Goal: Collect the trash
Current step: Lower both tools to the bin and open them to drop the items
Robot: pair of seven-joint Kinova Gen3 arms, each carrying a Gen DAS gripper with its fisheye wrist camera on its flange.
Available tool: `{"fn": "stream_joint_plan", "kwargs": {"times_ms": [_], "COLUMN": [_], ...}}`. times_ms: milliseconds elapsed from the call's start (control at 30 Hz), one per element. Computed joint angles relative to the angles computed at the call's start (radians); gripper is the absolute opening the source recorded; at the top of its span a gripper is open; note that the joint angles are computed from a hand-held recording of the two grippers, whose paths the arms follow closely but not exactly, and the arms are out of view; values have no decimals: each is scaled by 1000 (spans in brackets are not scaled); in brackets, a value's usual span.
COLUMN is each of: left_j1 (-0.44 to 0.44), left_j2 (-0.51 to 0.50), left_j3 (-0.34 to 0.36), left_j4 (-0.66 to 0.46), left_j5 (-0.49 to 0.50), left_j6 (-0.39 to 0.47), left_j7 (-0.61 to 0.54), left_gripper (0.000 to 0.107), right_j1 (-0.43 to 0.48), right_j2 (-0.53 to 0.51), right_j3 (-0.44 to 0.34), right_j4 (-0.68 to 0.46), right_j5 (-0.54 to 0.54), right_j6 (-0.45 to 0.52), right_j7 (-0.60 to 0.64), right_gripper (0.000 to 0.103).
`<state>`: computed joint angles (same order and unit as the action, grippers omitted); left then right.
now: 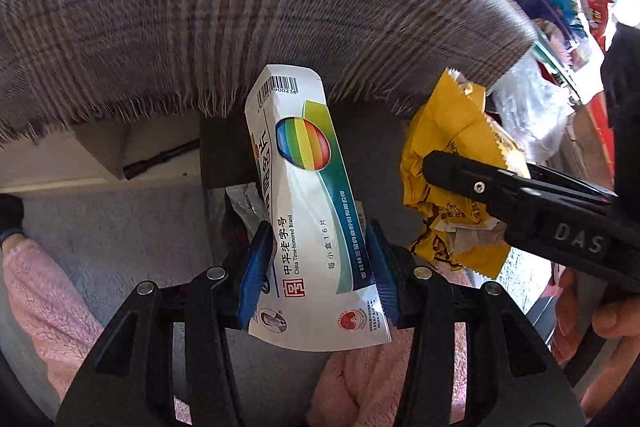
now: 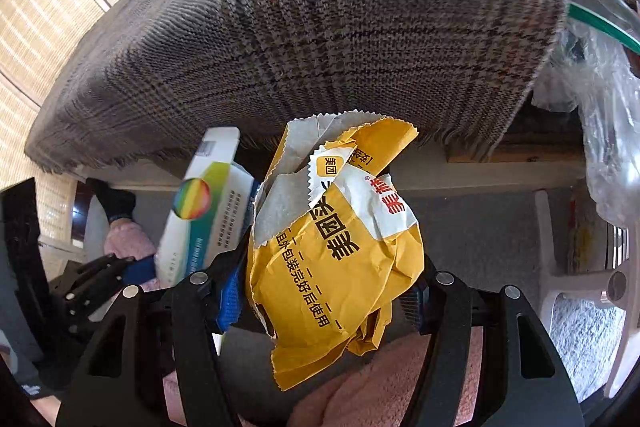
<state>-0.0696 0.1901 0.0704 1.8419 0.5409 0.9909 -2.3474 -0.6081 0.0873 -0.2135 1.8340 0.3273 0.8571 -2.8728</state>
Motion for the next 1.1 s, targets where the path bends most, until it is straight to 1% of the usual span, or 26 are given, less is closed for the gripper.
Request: {"fn": "stream_joint_plan", "kwargs": {"times_ms": [133,200,300,367,433,467,533,600,667,767,833,900,967,1100], "left_j1": [15,18,27,24,18,12,5,3,1,-18,-31,-39,-45,-57], "left_j2": [48,57,65,64,56,51,36,13,-12,-62,-86,-116,-131,-137], "left_j3": [9,14,16,18,18,18,15,10,3,-15,-31,-48,-61,-81], "left_j4": [-14,-19,-25,-24,-20,-20,-18,-21,-20,-9,-11,-15,-30,-94], "left_j5": [-16,-28,-59,-69,-68,-64,-60,-65,-66,-43,-25,-19,-12,2], "left_j6": [-29,-34,-36,-36,-36,-32,-25,-9,2,26,47,58,83,139], "left_j7": [28,35,61,62,57,51,42,48,47,15,-3,-11,-18,-16], "left_gripper": [45,46,46,50,59,61,66,69,74,81,87,89,90,91], "right_j1": [23,36,36,39,44,43,42,42,42,28,22,14,10,36], "right_j2": [37,46,56,57,49,44,28,14,-6,-33,-50,-69,-83,-129], "right_j3": [14,24,35,39,41,41,40,36,30,9,-4,-22,-37,-43], "right_j4": [-6,-3,-8,-9,-6,-6,-3,-3,-5,-15,-19,-27,-44,-69], "right_j5": [-53,-91,-100,-107,-119,-118,-110,-101,-89,-38,-1,19,41,32], "right_j6": [-28,-50,-46,-46,-46,-44,-38,-25,-8,43,74,107,146,177], "right_j7": [48,67,66,68,78,75,67,58,47,-3,-33,-55,-68,-29], "right_gripper": [66,69,71,73,75,78,78,78,79,96,97,100,99,99]}}
